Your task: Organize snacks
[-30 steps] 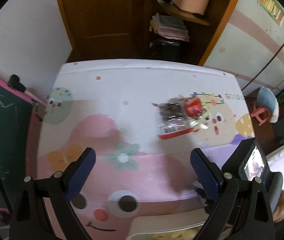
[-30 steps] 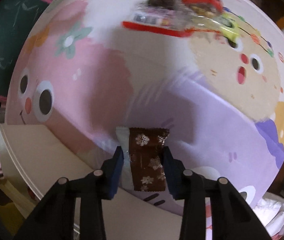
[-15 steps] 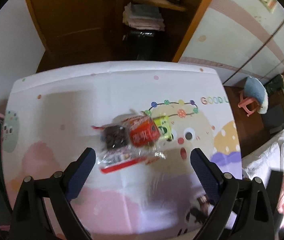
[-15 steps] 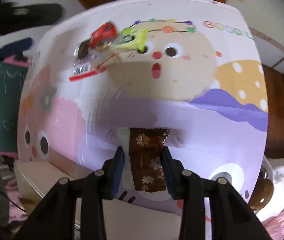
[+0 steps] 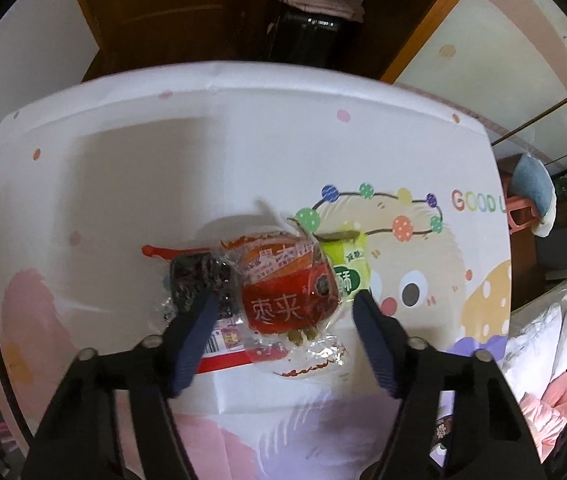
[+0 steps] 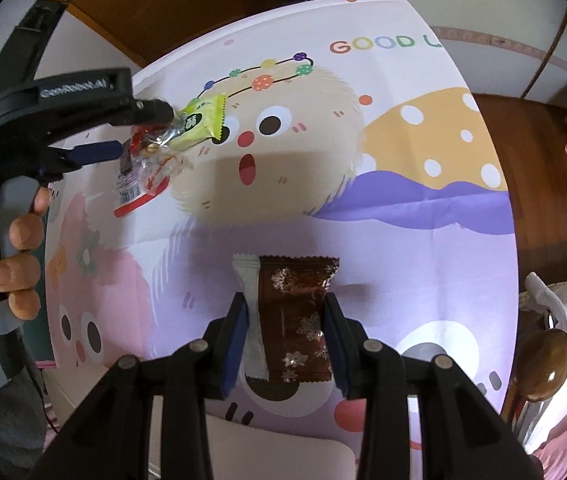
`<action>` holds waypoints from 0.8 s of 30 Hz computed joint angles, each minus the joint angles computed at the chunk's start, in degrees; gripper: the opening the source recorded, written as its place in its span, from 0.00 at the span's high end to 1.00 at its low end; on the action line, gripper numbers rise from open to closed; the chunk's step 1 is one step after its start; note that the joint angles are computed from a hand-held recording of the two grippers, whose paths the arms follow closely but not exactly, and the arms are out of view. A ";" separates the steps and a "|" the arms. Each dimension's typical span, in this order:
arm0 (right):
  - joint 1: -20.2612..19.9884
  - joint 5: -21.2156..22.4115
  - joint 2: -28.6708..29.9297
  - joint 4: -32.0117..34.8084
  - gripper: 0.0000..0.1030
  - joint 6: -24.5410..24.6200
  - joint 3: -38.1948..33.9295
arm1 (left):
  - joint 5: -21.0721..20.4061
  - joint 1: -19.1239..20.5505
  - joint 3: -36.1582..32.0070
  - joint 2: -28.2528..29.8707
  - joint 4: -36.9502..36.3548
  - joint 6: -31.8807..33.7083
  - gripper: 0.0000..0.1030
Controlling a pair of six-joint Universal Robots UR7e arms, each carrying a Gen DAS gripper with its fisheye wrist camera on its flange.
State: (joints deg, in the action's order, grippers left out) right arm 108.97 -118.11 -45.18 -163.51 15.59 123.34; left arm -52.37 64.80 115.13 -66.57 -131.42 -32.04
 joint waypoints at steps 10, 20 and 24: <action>-0.21 0.05 0.12 -2.51 0.65 0.09 0.70 | 0.26 -0.03 1.46 -0.08 -3.08 2.46 0.58; 0.05 1.59 -2.32 -4.66 0.65 0.87 3.05 | -0.81 -2.66 5.59 -7.21 -1.66 2.35 0.60; 1.09 2.39 -4.47 -6.14 0.65 1.60 4.40 | 0.40 -7.39 8.20 -13.13 1.32 2.10 0.60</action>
